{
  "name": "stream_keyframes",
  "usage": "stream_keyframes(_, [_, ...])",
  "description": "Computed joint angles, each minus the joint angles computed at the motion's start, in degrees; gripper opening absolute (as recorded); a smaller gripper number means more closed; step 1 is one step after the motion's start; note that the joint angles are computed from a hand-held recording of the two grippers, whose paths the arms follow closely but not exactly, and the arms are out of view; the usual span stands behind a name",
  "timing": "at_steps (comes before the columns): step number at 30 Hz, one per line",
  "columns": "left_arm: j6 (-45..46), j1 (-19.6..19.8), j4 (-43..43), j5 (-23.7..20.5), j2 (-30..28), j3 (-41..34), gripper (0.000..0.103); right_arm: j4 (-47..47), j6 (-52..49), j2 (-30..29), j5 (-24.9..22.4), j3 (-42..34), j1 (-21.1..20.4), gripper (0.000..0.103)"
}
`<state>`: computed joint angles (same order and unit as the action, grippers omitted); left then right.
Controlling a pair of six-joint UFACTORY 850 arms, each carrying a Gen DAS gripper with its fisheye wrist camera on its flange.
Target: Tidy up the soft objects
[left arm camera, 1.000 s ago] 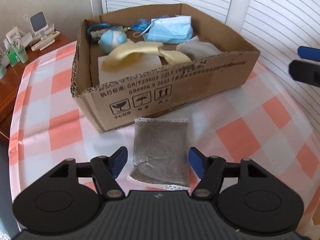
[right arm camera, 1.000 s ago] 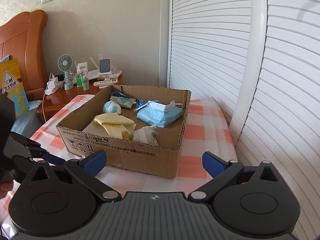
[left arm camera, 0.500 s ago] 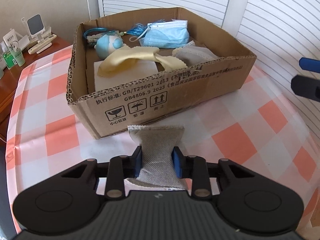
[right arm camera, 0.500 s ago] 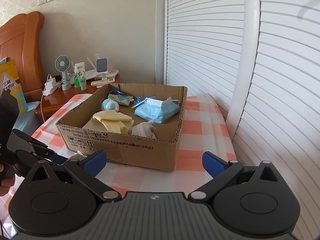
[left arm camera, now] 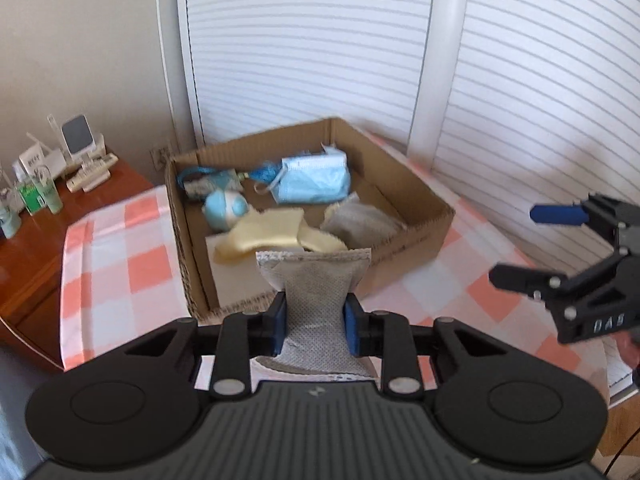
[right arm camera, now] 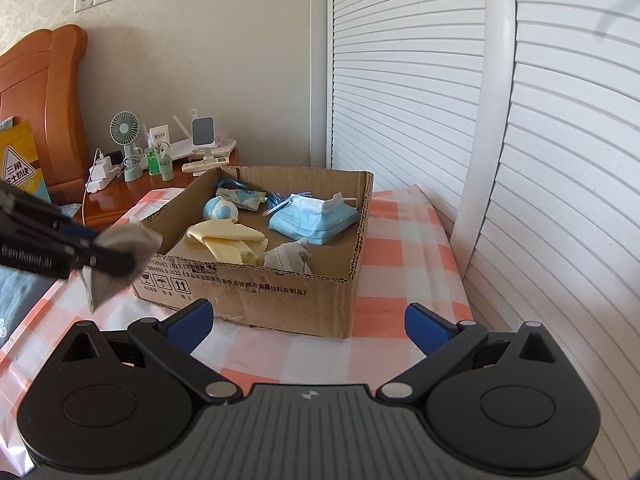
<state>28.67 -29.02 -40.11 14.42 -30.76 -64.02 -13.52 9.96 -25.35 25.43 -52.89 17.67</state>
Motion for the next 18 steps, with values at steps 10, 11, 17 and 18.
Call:
stream_keyframes(10, [7.97,0.09,-8.51,12.71,-4.86,-5.89,0.102,-0.49,0.02,0.95,-0.31,0.56,0.43,0.103])
stream_keyframes(11, [9.32,-0.36,-9.58,13.66,-4.73,-5.50,0.102,-0.40,-0.04,1.07,-0.44,0.60,0.50,0.103])
stream_keyframes(17, [14.29,-3.46,-16.58,17.28,-2.14,-1.12,0.102,11.00,-7.96,1.66,-5.50,-0.36,2.28,0.103])
stream_keyframes(18, [15.33,-3.99,-18.80,17.09,-1.51,-0.46,0.102,14.07,-10.14,1.80,-6.45,-0.55,2.62,0.103])
